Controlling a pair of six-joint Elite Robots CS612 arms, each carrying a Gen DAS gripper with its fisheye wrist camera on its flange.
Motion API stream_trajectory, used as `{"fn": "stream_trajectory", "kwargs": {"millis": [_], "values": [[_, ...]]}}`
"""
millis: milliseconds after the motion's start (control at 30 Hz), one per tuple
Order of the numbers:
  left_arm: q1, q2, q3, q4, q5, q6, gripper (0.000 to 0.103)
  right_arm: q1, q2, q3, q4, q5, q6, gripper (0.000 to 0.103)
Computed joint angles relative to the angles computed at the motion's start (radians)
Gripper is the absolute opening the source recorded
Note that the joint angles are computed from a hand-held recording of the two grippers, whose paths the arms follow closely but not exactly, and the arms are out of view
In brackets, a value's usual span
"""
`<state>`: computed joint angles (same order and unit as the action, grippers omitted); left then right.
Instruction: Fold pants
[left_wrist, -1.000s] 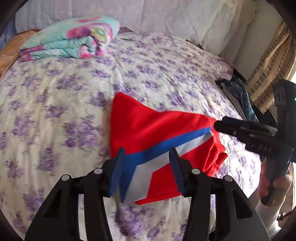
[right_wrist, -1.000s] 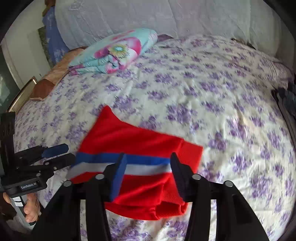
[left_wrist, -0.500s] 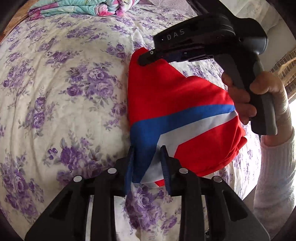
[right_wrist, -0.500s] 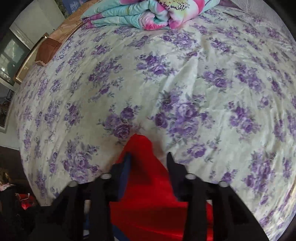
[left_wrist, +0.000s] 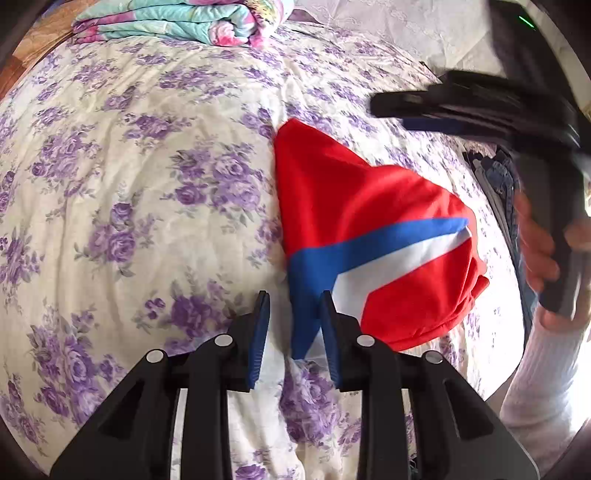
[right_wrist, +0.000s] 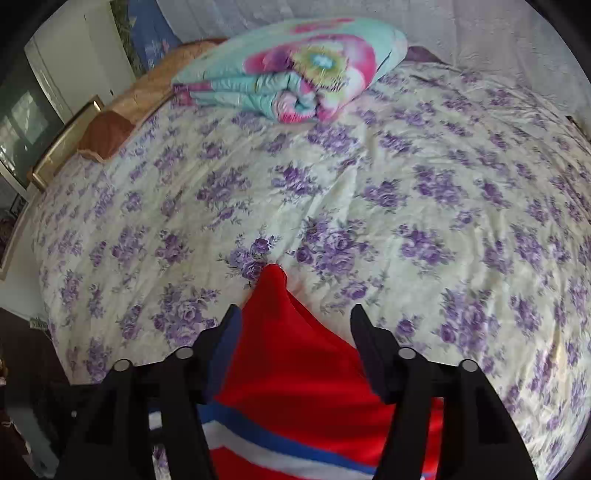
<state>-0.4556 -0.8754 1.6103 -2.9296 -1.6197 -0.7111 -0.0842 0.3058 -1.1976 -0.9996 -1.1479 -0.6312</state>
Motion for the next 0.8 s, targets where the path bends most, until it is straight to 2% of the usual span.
{"fn": "stream_trajectory", "kwargs": {"millis": [100,200,233,300,400,467,533,633,800], "values": [[0.034,0.027,-0.032,0.01,-0.113,-0.027,0.027,-0.063,0.042,-0.132,0.066,0.059,0.025,0.075],[0.064,0.074,-0.089,0.015,-0.235,-0.04,0.027,-0.109,0.106,-0.27,0.087,0.044,0.057,0.075],[0.07,0.09,-0.109,0.02,-0.268,-0.038,0.03,-0.125,0.131,-0.316,0.095,0.044,0.066,0.075],[0.072,0.114,-0.14,0.02,-0.303,-0.038,0.038,-0.158,0.172,-0.378,0.113,0.069,0.101,0.075],[0.054,0.115,-0.149,0.01,-0.284,-0.052,0.037,-0.212,0.222,-0.434,0.168,0.178,0.237,0.075],[0.039,0.105,-0.141,0.005,-0.234,-0.03,0.028,-0.235,0.246,-0.438,0.176,0.23,0.334,0.075],[0.03,0.096,-0.129,-0.002,-0.208,-0.018,0.026,-0.247,0.253,-0.411,0.201,0.291,0.389,0.075],[0.036,0.096,-0.123,-0.005,-0.226,-0.02,0.025,-0.255,0.242,-0.339,0.269,0.438,0.402,0.075],[0.061,0.111,-0.11,-0.053,-0.313,-0.064,0.025,-0.232,0.214,-0.241,0.299,0.465,0.413,0.076]]}}
